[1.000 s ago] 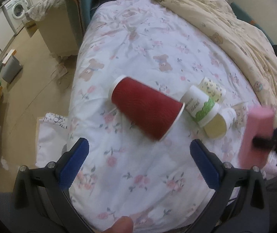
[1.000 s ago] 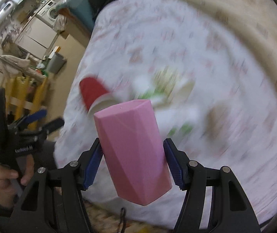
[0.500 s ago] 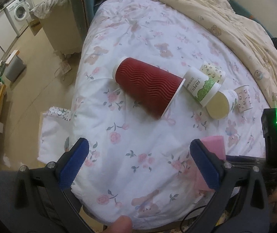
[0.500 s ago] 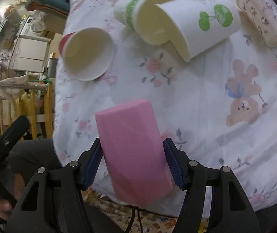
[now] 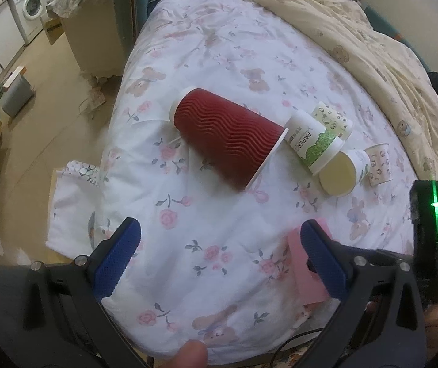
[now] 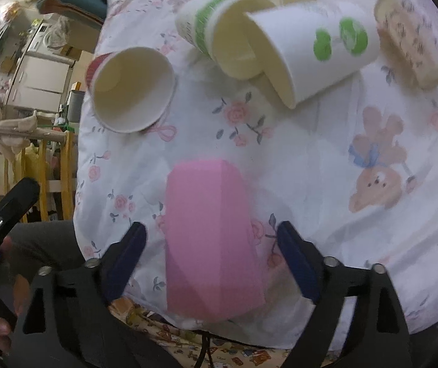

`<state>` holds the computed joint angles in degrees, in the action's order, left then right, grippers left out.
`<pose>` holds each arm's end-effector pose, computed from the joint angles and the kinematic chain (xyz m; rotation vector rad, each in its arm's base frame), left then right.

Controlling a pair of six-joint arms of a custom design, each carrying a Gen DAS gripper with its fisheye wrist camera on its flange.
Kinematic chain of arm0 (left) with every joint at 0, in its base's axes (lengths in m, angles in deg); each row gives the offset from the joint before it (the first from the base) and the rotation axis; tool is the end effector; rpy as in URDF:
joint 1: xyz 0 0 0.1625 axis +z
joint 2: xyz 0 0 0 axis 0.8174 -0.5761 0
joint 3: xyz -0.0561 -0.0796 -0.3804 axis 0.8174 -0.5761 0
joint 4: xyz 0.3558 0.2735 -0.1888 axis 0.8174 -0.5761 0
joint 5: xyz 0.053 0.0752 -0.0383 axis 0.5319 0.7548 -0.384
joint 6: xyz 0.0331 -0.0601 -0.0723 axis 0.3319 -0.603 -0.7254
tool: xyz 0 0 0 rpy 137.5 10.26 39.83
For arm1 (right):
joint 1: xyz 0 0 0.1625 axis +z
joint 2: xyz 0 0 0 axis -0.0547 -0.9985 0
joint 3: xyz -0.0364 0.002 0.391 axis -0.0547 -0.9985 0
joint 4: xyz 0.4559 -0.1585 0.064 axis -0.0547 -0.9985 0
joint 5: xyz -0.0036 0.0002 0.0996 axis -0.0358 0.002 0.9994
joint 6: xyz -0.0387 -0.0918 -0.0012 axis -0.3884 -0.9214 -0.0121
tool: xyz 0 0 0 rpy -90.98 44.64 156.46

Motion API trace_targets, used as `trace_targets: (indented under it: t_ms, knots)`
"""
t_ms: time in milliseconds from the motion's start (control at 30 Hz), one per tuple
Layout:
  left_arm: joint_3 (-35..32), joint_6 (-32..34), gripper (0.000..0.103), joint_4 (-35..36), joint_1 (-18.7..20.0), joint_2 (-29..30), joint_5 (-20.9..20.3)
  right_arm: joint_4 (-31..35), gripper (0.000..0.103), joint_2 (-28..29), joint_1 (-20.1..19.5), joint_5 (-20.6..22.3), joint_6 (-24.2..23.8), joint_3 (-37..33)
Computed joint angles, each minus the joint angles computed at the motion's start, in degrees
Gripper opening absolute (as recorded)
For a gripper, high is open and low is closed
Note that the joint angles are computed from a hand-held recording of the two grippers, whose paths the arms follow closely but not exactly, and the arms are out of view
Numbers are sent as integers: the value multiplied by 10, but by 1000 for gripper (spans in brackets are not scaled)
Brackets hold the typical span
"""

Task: Flip cup upside down
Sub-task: 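Lift the pink cup with the right gripper and carry it toward the left tool, then close the left gripper on the pink cup while the right gripper releases it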

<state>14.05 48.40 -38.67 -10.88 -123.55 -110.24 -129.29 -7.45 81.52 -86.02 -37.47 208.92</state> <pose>-0.3530 -0.5977 0.0131 0.5822 2.5229 -0.2400 0.0003 -0.5265 0.2603 -0.4684 -2.7915 0.3692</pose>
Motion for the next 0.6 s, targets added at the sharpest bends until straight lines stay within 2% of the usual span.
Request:
trace_targets:
  t_ms: [67, 133, 200, 333, 500, 600]
  knots:
    - [2, 4, 103, -4, -1, -1, -1, -2, 97, -8, 11, -11, -11, 0]
    - [6, 3, 103, -9, -4, -2, 9, -19, 97, -20, 33, -49, -33, 7]
    - [10, 6, 103, -17, -7, -2, 20, -74, 97, -44, 57, -76, -72, 30]
    - [13, 10, 103, -26, -9, -2, 26, -125, 97, -87, 83, -103, -101, 58]
    - [11, 19, 103, -24, -11, 0, 20, -180, 97, -120, 87, -111, -136, 86]
    - [12, 20, 103, -27, -13, 1, 26, -231, 97, -119, 87, -145, -140, 105]
